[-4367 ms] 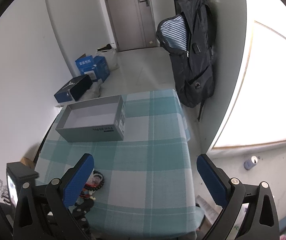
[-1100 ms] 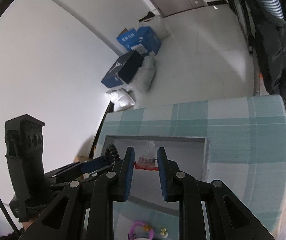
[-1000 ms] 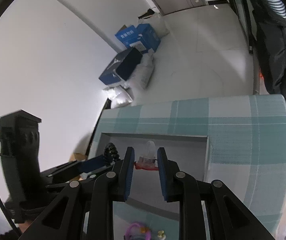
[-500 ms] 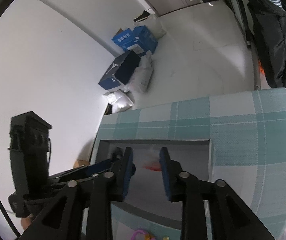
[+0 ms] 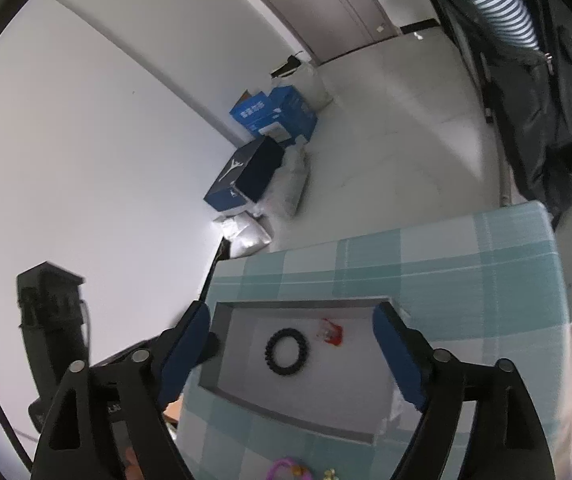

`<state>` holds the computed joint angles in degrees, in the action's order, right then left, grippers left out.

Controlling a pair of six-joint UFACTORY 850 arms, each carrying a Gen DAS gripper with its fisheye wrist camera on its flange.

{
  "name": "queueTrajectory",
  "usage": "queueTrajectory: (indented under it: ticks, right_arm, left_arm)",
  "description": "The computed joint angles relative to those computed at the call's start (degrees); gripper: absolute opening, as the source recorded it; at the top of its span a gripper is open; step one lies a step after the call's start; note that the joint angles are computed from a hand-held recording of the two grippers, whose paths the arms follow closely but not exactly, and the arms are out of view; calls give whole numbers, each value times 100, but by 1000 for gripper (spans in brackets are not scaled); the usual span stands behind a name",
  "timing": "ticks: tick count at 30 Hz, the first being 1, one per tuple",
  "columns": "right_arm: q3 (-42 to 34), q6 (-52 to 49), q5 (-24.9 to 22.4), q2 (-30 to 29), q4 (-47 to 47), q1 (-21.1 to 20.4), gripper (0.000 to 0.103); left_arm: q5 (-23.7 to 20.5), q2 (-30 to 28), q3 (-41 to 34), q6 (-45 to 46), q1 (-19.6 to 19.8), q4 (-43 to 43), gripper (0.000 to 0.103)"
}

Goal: Organize jewelry
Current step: 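Open the left gripper to drop the hair tie in the box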

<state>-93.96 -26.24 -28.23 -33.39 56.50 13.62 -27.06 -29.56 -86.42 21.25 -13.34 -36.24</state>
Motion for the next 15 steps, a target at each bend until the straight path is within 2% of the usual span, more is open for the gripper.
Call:
queueTrajectory:
  ticks: [3,8,10,13,15]
  right_arm:
    - [324,16,398,244,-62,48,99]
    - [758,-18,727,641,-412,120,103]
    - [967,-259,856,842,-373,162,103]
    - [1240,-679,967,1114,-270,213,103]
    - [1470,-1032,1118,1304,-148,271,103]
  left_arm:
    - [393,219,278,-384,-87,482,81]
    - [1199,759,904,-1181,-255,1383,81]
    - [1376,916,1071,-1403,-304,1676,81]
    - [1639,1173,1396,-2002,-384,2321,89]
    - [1749,1301,1593,-2052,-390,2274,90]
